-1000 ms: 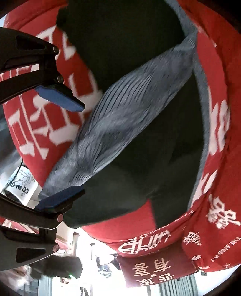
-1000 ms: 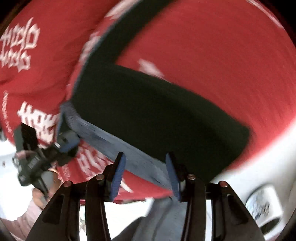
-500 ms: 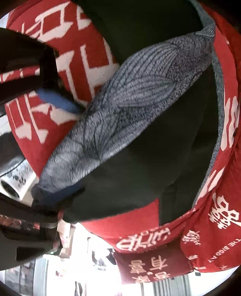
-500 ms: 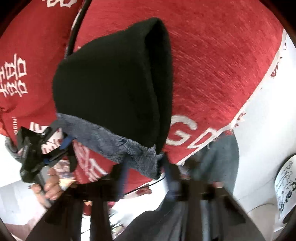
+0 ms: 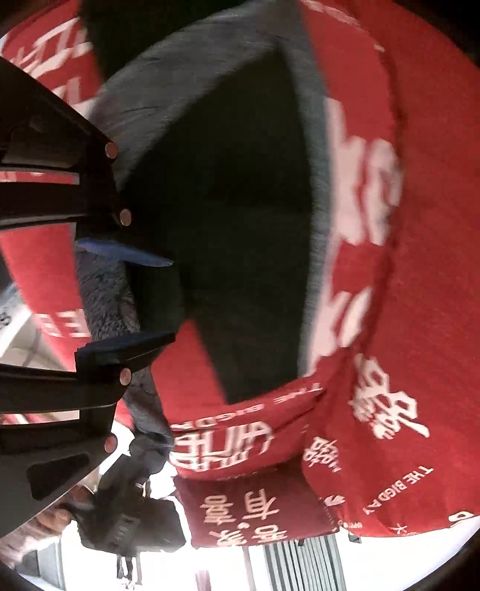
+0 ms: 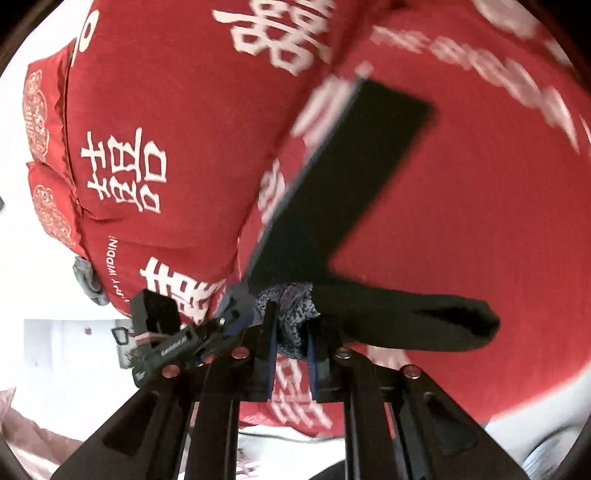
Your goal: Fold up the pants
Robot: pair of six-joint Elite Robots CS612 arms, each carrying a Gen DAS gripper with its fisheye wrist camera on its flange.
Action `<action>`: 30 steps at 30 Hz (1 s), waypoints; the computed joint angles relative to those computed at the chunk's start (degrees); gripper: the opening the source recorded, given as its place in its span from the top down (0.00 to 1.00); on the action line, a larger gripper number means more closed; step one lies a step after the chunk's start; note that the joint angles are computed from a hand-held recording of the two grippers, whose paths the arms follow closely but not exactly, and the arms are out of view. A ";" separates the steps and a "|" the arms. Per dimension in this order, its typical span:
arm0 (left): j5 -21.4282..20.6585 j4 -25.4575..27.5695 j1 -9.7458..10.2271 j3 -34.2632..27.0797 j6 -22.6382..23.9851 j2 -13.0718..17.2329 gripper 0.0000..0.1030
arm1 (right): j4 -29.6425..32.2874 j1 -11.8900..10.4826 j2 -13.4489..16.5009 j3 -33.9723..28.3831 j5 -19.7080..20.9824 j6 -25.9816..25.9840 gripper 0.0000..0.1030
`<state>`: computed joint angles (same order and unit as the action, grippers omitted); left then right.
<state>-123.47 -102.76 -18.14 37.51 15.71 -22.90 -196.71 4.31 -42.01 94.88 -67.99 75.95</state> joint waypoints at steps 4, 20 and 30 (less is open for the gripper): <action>2.66 -3.39 -0.85 -6.83 -3.86 3.20 0.61 | 7.08 -3.84 1.51 -5.38 3.15 -7.10 0.86; 22.77 -6.53 0.02 -9.76 -10.87 5.01 0.27 | 33.26 -6.06 1.41 -12.78 -7.31 -24.23 0.26; 27.25 -7.01 -0.37 -4.41 -13.39 3.77 0.27 | 28.80 -6.91 2.04 -6.30 -2.60 -9.69 0.92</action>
